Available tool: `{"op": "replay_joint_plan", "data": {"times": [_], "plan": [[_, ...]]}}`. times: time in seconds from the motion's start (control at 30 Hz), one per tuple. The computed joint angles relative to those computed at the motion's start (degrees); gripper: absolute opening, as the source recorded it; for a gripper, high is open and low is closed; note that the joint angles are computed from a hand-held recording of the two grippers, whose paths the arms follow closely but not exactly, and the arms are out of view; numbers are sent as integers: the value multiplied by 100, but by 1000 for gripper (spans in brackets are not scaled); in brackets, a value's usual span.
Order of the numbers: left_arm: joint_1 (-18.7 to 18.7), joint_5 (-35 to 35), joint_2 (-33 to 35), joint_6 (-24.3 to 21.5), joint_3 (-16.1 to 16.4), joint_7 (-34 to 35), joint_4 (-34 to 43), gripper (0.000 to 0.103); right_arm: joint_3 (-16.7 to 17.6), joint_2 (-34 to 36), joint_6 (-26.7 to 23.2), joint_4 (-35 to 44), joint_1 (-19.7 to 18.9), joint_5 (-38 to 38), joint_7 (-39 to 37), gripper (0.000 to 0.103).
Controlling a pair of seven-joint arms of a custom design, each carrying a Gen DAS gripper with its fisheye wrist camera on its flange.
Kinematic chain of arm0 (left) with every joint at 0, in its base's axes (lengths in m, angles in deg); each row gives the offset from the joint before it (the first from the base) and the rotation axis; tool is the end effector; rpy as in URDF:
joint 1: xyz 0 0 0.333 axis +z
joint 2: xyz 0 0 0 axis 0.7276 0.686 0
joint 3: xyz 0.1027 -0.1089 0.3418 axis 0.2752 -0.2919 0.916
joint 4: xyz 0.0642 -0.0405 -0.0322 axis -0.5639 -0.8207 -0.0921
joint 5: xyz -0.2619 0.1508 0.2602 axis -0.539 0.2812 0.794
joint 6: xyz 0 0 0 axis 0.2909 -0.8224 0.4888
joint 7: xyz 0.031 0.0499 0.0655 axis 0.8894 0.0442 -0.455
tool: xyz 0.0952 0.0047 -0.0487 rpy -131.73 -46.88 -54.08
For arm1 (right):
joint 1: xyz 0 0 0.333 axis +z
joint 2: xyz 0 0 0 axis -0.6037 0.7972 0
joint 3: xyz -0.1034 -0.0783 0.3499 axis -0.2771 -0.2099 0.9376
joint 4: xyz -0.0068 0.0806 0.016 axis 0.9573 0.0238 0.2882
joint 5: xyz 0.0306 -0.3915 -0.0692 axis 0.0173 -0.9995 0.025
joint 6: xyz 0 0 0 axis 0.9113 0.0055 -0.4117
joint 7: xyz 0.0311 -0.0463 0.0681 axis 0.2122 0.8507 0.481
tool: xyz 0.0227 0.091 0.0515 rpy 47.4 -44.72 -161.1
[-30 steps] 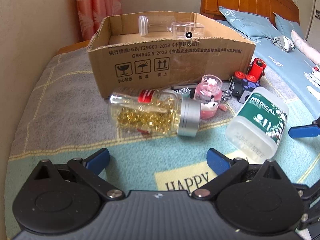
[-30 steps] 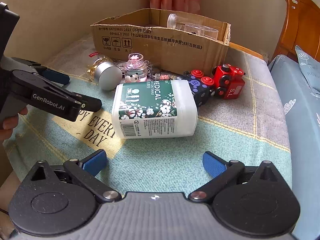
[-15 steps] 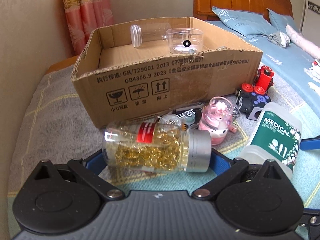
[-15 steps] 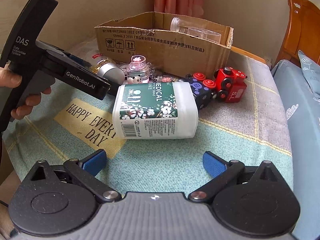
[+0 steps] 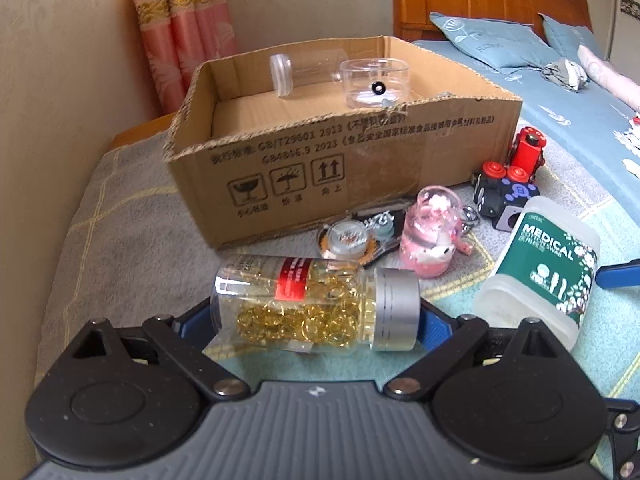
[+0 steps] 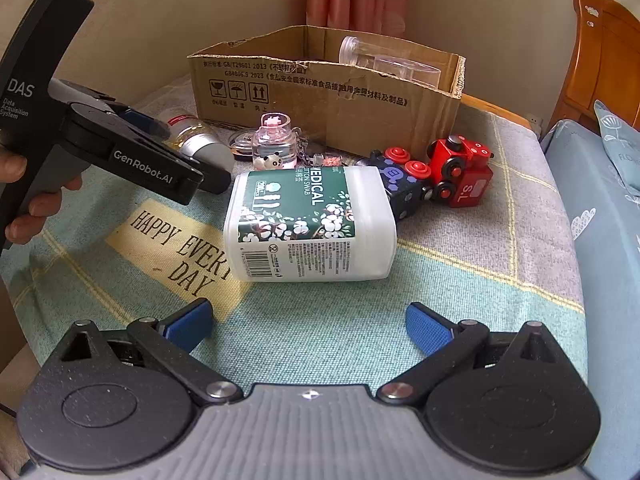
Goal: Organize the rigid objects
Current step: 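Move the right gripper to the white MEDICAL bottle while the left approaches the gold capsule bottle, then close the right gripper on the MEDICAL bottle while the left grips the capsule bottle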
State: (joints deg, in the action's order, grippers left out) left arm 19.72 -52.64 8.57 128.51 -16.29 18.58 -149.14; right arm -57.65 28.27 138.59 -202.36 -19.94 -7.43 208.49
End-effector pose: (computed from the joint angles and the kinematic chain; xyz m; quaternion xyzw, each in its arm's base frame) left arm 0.6775 -0.3897 0.4515 -0.4402 0.8243 -0.2920 0.2035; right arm 0.5553 0.2114 0.4358 -0.7044 0.6146 -0.2402 0.2614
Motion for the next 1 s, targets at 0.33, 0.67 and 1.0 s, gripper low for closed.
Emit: {"op": "replay_joint_plan", "data": {"times": [0.33,0.67,1.0], "plan": [[158,-105,-649,137,-84,-369,-991,97,64,-6,-71,7,-34,214,-187,103],[188,-115,-677,398,-105,-221,-1069,98,-4,54,-293,320,49,163,-182,103],[138,-98,-563,392,-84,150,-852,99,40,368,-511,837,78,395,-564,103]]}}
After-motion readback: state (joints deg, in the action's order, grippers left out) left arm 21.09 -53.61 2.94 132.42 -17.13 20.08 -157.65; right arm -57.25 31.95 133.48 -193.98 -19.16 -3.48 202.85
